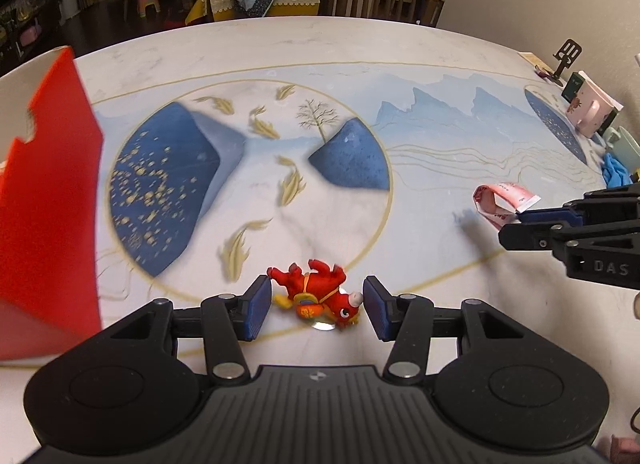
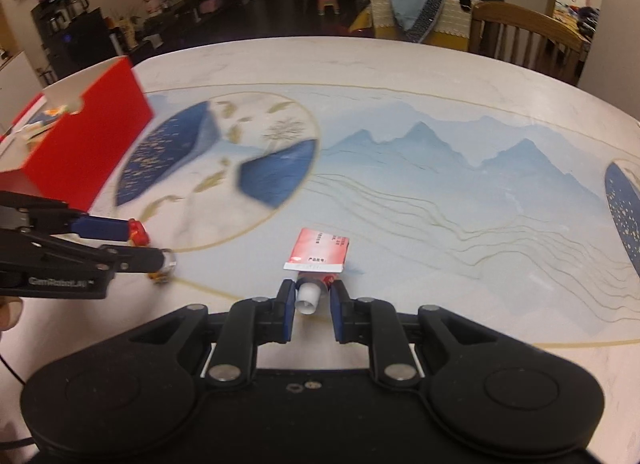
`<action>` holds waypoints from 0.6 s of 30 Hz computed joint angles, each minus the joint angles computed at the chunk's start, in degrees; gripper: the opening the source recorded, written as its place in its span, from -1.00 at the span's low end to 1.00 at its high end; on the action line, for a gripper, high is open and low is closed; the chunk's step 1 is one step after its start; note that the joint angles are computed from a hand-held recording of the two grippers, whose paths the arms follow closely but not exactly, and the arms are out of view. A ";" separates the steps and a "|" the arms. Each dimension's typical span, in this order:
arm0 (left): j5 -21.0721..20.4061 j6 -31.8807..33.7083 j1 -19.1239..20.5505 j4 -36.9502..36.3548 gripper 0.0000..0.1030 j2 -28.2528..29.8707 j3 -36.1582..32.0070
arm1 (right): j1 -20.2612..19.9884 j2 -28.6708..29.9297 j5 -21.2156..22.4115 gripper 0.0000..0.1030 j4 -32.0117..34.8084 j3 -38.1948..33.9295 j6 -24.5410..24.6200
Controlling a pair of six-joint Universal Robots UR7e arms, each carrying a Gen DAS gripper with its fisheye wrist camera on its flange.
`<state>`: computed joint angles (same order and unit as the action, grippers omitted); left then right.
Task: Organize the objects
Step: 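Carry the fish keychain with the left tool while the right tool carries the tube over the box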
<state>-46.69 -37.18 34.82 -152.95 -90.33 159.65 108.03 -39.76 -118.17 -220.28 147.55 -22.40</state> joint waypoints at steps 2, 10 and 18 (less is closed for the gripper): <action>-0.45 -1.41 -0.92 3.97 -0.36 -3.86 0.60 | 1.71 -0.82 0.01 -0.66 1.38 0.26 1.77; -1.75 -4.11 -5.57 24.40 -0.40 -23.86 1.61 | 9.73 -1.91 -1.54 -0.66 4.10 -0.20 6.42; -4.01 -1.56 -6.20 35.67 -0.40 -34.90 1.83 | 13.75 -0.51 -4.43 -0.66 4.42 0.17 12.10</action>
<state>-50.70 -38.74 28.62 -117.28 -125.23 161.48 121.78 -40.27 -122.60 -215.85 147.71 -10.30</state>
